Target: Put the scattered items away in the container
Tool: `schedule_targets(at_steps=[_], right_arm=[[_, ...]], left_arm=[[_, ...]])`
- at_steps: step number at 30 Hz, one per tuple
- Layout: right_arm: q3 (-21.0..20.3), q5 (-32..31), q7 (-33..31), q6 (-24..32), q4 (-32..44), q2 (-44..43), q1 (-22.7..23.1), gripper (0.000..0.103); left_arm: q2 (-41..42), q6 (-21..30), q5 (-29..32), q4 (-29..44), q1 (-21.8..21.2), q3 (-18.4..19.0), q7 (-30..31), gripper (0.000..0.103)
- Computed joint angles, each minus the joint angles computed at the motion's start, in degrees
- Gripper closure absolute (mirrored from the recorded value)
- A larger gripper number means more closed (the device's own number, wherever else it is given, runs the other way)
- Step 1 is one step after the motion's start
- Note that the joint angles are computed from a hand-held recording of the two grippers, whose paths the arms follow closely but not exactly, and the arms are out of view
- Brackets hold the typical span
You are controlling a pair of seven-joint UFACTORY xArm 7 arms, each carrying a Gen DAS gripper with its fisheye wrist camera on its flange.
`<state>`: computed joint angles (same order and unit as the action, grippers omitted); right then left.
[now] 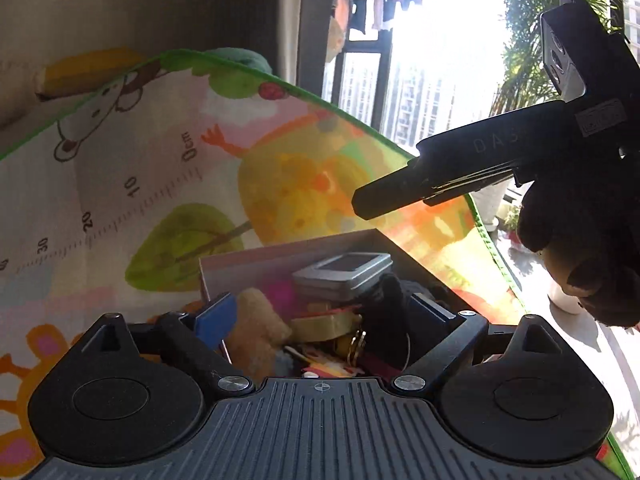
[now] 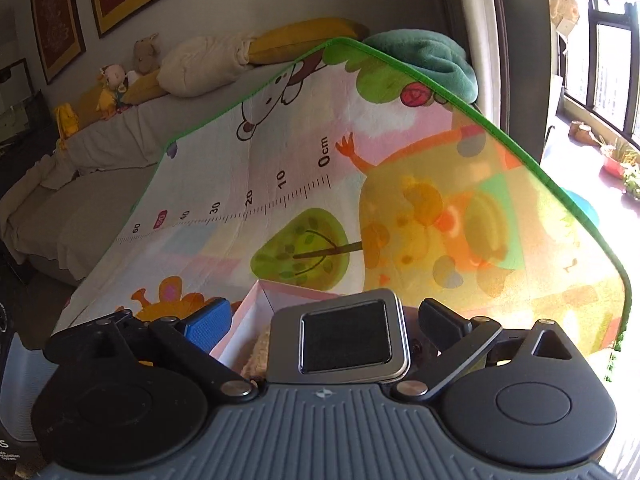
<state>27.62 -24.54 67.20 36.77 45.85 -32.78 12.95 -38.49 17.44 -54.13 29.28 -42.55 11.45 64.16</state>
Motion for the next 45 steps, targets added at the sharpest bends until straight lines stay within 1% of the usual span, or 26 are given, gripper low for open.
schedule_targets(at_steps=[2,5,7,10,12,14,17,18,19,21,22,24,27,29,30,32,34,36,39,42,43,45], right_arm=[[-0.05,-0.18,2.01,-1.81,-3.79,-2.27,-0.26,0.003],[-0.20,1.01,4.84,-2.76,-8.57,-6.25,-0.48,0.003],[-0.68,3.06,5.93,-2.67,-11.13,-8.14,0.33,0.003],[-2.26,7.35,6.81,-4.67,-14.52,-9.14,2.70,0.003],[-2.54,9.95,7.99,-6.79,-16.33,-9.16,3.94,0.003],[-2.29,11.64,9.04,-8.80,-17.27,-8.52,4.56,0.003],[-1.22,12.22,9.89,-11.24,-17.32,-6.85,4.52,0.003],[-0.03,11.70,10.59,-10.96,-16.52,-6.08,3.69,0.000],[1.32,10.92,11.44,-9.92,-15.42,-5.35,2.70,0.000],[3.66,8.70,12.70,-7.22,-12.50,-3.03,0.90,0.000],[4.06,7.79,13.14,-6.90,-11.46,-1.76,0.57,0.000],[3.74,6.67,14.00,-8.39,-10.17,0.64,0.68,0.000],[3.84,4.28,15.61,-12.64,-7.49,5.58,-0.06,0.000],[5.61,0.55,18.08,-14.70,-5.24,9.07,-2.13,0.000],[6.89,-1.95,19.93,-14.83,-3.79,10.81,-3.41,0.000],[9.55,-7.14,24.19,-13.12,-0.81,13.57,-5.31,0.000],[10.52,-9.93,27.48,-10.92,0.61,14.45,-5.22,0.000],[10.92,-11.20,31.64,-8.85,0.30,12.93,-4.15,0.000],[12.49,-12.32,37.60,-2.43,-0.55,8.67,-1.30,0.000],[15.13,-12.49,40.08,6.18,-0.26,6.41,3.28,0.000],[15.98,-12.55,40.70,8.28,0.00,6.54,4.70,0.000],[18.45,-12.79,42.45,12.25,0.64,7.79,7.37,0.000]], left_arm=[[-1.94,1.86,2.12,-1.96,2.63,-0.33,-1.04,0.007],[-4.23,3.31,3.81,-4.17,5.07,-0.22,-3.09,0.007],[-5.53,2.97,3.99,-5.56,5.72,-0.01,-4.30,0.006],[-6.96,2.84,4.59,-7.36,6.75,-0.13,-7.98,0.005],[-8.44,5.07,5.63,-8.43,6.96,0.80,-9.39,0.005],[-9.67,7.59,6.00,-9.12,6.54,2.15,-9.43,0.005],[-9.92,9.82,4.16,-9.25,5.01,4.16,-7.87,0.005],[-9.96,10.22,3.37,-9.24,5.00,4.29,-7.60,0.005],[-10.18,10.23,2.76,-9.38,5.45,3.84,-7.74,0.005],[-10.57,10.69,2.82,-9.54,7.12,3.02,-8.20,0.005],[-11.22,10.79,3.44,-9.95,8.52,2.51,-8.53,0.005],[-12.40,11.32,5.32,-10.54,11.17,2.40,-8.78,0.004],[-12.77,11.89,7.75,-10.43,14.15,3.42,-9.01,0.004],[-12.45,11.97,8.69,-10.06,15.14,4.14,-8.88,0.005],[-12.50,11.92,9.16,-9.99,15.59,4.34,-8.71,0.004],[-13.40,11.89,10.35,-10.43,16.93,3.87,-9.24,0.003],[-15.87,12.39,12.15,-11.67,19.22,2.83,-11.04,0.000],[-19.32,12.52,14.68,-13.75,22.16,0.86,-13.97,0.000],[-24.74,12.52,19.35,-17.50,26.67,-3.51,-20.13,0.000],[-30.79,16.34,23.55,-20.74,30.43,-6.90,-26.64,0.000],[-32.68,17.36,24.68,-21.75,30.89,-7.50,-28.09,0.000],[-38.09,17.63,26.18,-25.02,30.77,-8.04,-29.67,0.000]])
